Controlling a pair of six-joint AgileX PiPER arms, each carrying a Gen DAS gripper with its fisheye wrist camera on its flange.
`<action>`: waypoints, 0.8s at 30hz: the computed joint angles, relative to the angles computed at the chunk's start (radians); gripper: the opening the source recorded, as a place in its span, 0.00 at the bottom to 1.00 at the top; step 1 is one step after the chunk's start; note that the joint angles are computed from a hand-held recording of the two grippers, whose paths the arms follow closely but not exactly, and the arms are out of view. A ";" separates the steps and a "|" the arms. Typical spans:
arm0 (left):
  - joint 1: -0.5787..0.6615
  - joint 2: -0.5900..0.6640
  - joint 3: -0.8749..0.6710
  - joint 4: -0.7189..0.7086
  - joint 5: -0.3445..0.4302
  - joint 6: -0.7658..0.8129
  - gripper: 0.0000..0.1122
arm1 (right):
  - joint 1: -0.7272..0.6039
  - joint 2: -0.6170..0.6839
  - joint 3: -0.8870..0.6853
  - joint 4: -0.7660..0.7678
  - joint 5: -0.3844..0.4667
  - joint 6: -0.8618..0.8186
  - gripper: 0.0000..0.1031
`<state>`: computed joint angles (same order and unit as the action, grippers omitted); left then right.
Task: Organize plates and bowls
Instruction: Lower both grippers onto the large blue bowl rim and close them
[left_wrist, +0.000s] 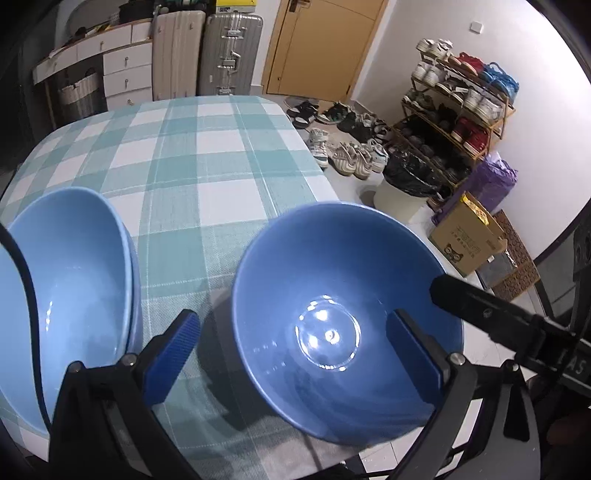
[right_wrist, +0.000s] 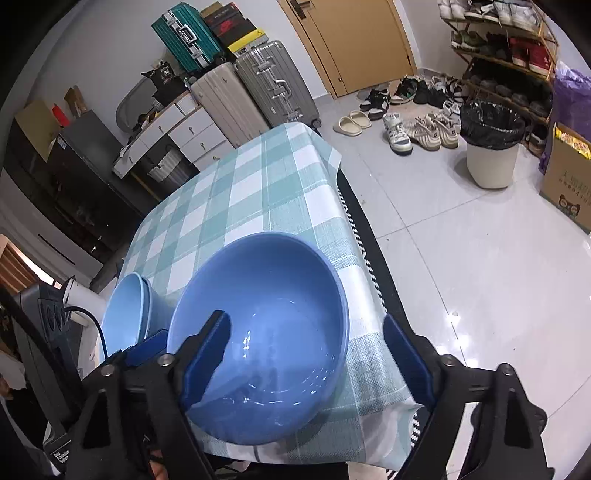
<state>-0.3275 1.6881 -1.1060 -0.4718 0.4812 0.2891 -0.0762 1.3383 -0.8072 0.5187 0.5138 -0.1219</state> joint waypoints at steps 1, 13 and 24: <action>0.000 0.003 -0.003 -0.002 0.000 0.003 0.89 | -0.001 0.011 -0.008 0.004 0.004 -0.004 0.79; -0.029 0.035 -0.050 0.002 0.054 -0.025 0.82 | -0.051 0.095 -0.031 0.096 0.017 -0.090 0.68; -0.020 0.113 -0.095 -0.058 0.086 -0.008 0.74 | -0.046 0.143 -0.075 0.048 0.054 -0.075 0.61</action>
<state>-0.3478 1.8016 -1.2011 -0.5296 0.5667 0.2808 -0.1223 1.4814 -0.8824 0.5664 0.5675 -0.1965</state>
